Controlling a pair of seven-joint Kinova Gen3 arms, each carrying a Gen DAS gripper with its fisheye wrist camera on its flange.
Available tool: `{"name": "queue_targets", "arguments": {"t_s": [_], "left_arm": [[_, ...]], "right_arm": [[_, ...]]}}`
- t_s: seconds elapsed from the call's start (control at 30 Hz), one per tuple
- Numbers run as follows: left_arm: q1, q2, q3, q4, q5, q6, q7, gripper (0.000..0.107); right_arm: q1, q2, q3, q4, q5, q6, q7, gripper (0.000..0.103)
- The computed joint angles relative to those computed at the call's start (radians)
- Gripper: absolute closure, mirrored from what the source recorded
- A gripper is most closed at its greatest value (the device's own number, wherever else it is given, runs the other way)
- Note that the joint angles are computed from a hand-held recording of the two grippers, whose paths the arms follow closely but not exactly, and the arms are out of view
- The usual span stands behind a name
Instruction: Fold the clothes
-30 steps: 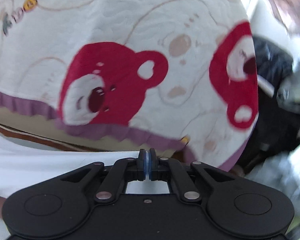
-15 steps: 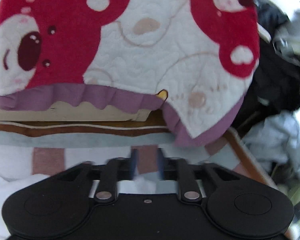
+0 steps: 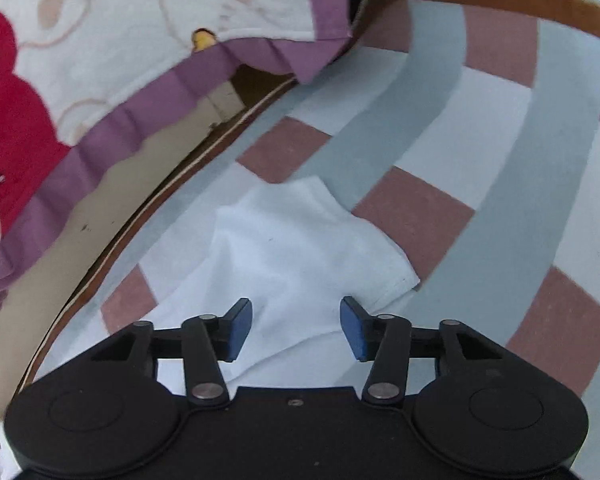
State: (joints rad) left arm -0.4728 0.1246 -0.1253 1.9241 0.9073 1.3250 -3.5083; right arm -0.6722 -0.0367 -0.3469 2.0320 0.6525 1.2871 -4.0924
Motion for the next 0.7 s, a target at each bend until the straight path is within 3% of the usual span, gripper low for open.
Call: {"name": "queue_targets", "arguments": {"t_s": [0.13, 0.17, 0.2, 0.23, 0.27, 0.3, 0.37, 0.5, 0.6, 0.7], "left_arm": [[0.012, 0.007, 0.002, -0.005, -0.012, -0.044, 0.056, 0.054], [0.013, 0.012, 0.004, -0.011, -0.017, -0.045, 0.08, 0.054], [0.013, 0.015, 0.005, -0.016, -0.024, -0.044, 0.103, 0.054], [0.017, 0.018, 0.002, -0.022, -0.03, -0.042, 0.125, 0.054], [0.019, 0.022, -0.004, -0.024, -0.03, -0.037, 0.131, 0.054], [0.003, 0.02, 0.006, -0.024, -0.031, -0.028, 0.121, 0.054], [-0.012, 0.02, 0.001, -0.022, -0.024, -0.003, 0.085, 0.054], [-0.12, 0.05, 0.039, -0.058, -0.017, 0.097, 0.038, 0.054], [-0.063, 0.029, -0.031, -0.051, -0.031, 0.045, -0.043, 0.054], [-0.082, 0.074, -0.01, -0.091, -0.057, 0.092, -0.004, 0.054]], "right_arm": [[0.133, 0.127, -0.155, -0.078, 0.055, 0.092, 0.072, 0.017], [0.172, 0.174, -0.202, -0.112, 0.063, 0.132, 0.113, 0.02], [0.2, 0.22, -0.248, -0.137, 0.083, 0.173, 0.154, 0.025], [0.223, 0.266, -0.294, -0.159, 0.108, 0.214, 0.194, 0.045], [0.241, 0.298, -0.341, -0.182, 0.142, 0.254, 0.235, 0.088], [0.263, 0.318, -0.384, -0.21, 0.159, 0.295, 0.276, 0.103], [0.251, 0.368, -0.438, -0.238, 0.231, 0.376, 0.357, 0.102], [0.134, 0.351, -0.389, -0.285, 0.271, 0.527, 0.431, 0.102], [0.137, 0.305, -0.36, -0.239, 0.197, 0.581, 0.377, 0.103], [0.18, 0.239, -0.337, -0.184, 0.076, 0.56, 0.329, 0.103]]}}
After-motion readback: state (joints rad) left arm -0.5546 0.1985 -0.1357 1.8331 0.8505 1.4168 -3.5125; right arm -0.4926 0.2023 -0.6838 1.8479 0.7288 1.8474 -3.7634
